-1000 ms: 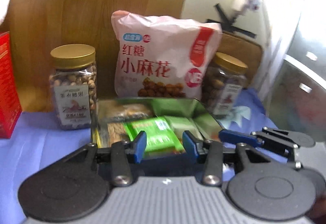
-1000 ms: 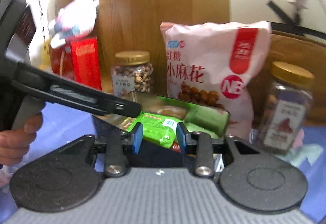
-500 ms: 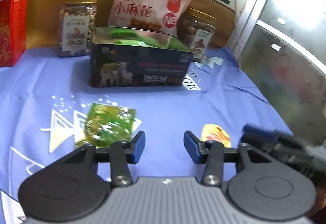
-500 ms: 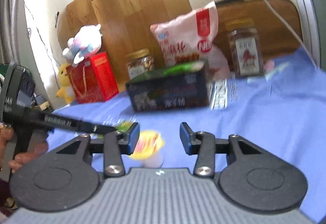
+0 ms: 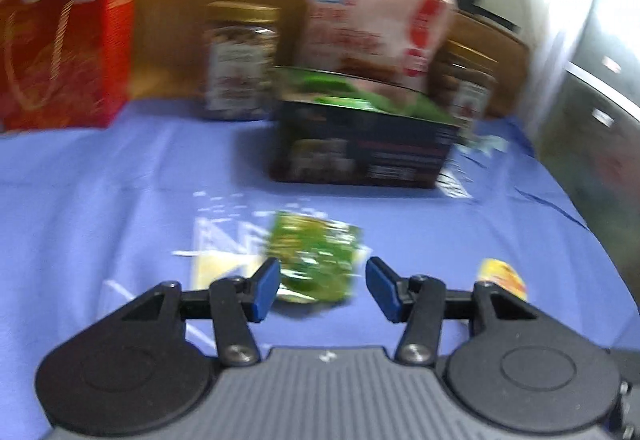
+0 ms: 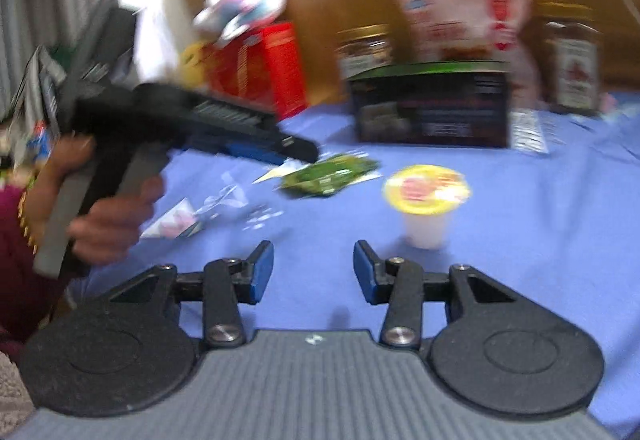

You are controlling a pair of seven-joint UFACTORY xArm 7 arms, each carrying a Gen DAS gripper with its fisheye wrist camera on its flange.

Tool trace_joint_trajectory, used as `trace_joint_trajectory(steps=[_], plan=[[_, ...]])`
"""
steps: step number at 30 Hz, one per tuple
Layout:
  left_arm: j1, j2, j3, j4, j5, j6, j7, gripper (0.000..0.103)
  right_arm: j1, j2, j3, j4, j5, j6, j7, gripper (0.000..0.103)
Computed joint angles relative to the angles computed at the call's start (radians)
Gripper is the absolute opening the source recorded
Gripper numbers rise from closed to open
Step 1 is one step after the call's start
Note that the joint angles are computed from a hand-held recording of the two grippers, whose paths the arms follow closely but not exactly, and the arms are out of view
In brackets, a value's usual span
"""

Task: Organize snacks
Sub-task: 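Move the left gripper to the clear green-tinted pastry bag, then grasp the pastry bag with the left gripper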

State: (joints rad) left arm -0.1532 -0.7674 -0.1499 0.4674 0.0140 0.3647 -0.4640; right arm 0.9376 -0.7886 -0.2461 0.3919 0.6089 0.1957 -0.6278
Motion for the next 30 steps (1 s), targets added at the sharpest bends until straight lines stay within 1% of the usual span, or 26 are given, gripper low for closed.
trace_joint_trajectory(steps=[1, 2, 4, 6, 8, 9, 10, 12, 14, 17, 18, 20, 21, 22, 23, 24, 25, 28, 30], plan=[[0.002, 0.006, 0.021, -0.002, -0.003, -0.005, 0.011, 0.048, 0.013, 0.046, 0.014, 0.023, -0.008, -0.014, -0.001, 0.055], [0.006, 0.017, 0.035, 0.002, -0.005, -0.009, 0.02, 0.048, 0.026, 0.079, 0.022, 0.038, -0.011, -0.028, -0.005, 0.057], [0.002, 0.057, 0.08, 0.017, -0.019, -0.021, 0.055, 0.048, 0.051, 0.161, 0.03, 0.084, -0.024, -0.059, -0.022, 0.058], [-0.028, 0.106, 0.138, 0.042, -0.06, -0.026, 0.104, 0.048, 0.045, 0.247, 0.046, 0.14, -0.04, -0.068, -0.025, 0.058], [-0.064, 0.154, 0.187, 0.065, -0.111, -0.029, 0.159, 0.048, 0.012, 0.33, 0.073, 0.203, -0.043, -0.057, -0.009, 0.059], [-0.075, 0.174, 0.2, 0.075, -0.133, -0.028, 0.183, 0.045, -0.007, 0.366, 0.087, 0.231, -0.038, -0.05, -0.003, 0.059], [-0.078, 0.19, 0.202, 0.082, -0.15, -0.021, 0.197, 0.045, -0.022, 0.402, 0.098, 0.26, -0.029, -0.044, 0.001, 0.06], [-0.07, 0.194, 0.188, 0.076, -0.168, -0.034, 0.217, 0.042, -0.07, 0.451, 0.145, 0.295, -0.023, -0.054, 0.025, 0.06], [-0.073, 0.177, 0.186, 0.06, -0.184, -0.038, 0.242, 0.038, -0.096, 0.482, 0.179, 0.31, 0.0, -0.081, 0.021, 0.061], [-0.055, 0.123, 0.17, 0.027, -0.194, -0.02, 0.246, 0.035, -0.074, 0.5, 0.176, 0.324, 0.076, -0.089, -0.059, 0.062], [-0.053, 0.087, 0.169, 0.005, -0.198, -0.007, 0.245, 0.035, -0.055, 0.491, 0.167, 0.321, 0.109, -0.083, -0.103, 0.062], [-0.079, 0.023, 0.202, -0.033, -0.227, 0.023, 0.268, 0.035, -0.009, 0.46, 0.14, 0.31, 0.194, -0.049, -0.208, 0.06], [-0.075, -0.034, 0.199, -0.071, -0.234, 0.031, 0.269, 0.035, 0.017, 0.439, 0.125, 0.302, 0.237, -0.026, -0.266, 0.06], [-0.062, -0.082, 0.185, -0.098, -0.228, 0.045, 0.264, 0.035, 0.018, 0.411, 0.14, 0.278, 0.247, -0.02, -0.298, 0.061], [-0.049, -0.134, 0.169, -0.122, -0.221, 0.066, 0.255, 0.034, 0.006, 0.389, 0.166, 0.258, 0.242, -0.014, -0.311, 0.061], [-0.04, -0.198, 0.156, -0.147, -0.215, 0.109, 0.242, 0.034, 0.003, 0.363, 0.178, 0.238, 0.247, 0.001, -0.333, 0.062], [-0.037, -0.247, 0.148, -0.17, -0.213, 0.129, 0.232, 0.034, 0.007, 0.327, 0.18, 0.215, 0.26, 0.026, -0.353, 0.062], [-0.045, -0.398, 0.152, -0.228, -0.212, 0.207, 0.217, 0.035, -0.003, 0.241, 0.167, 0.175, 0.303, 0.128, -0.378, 0.062], [-0.042, -0.462, 0.163, -0.244, -0.217, 0.244, 0.208, 0.036, -0.025, 0.198, 0.154, 0.162, 0.339, 0.201, -0.383, 0.06]])
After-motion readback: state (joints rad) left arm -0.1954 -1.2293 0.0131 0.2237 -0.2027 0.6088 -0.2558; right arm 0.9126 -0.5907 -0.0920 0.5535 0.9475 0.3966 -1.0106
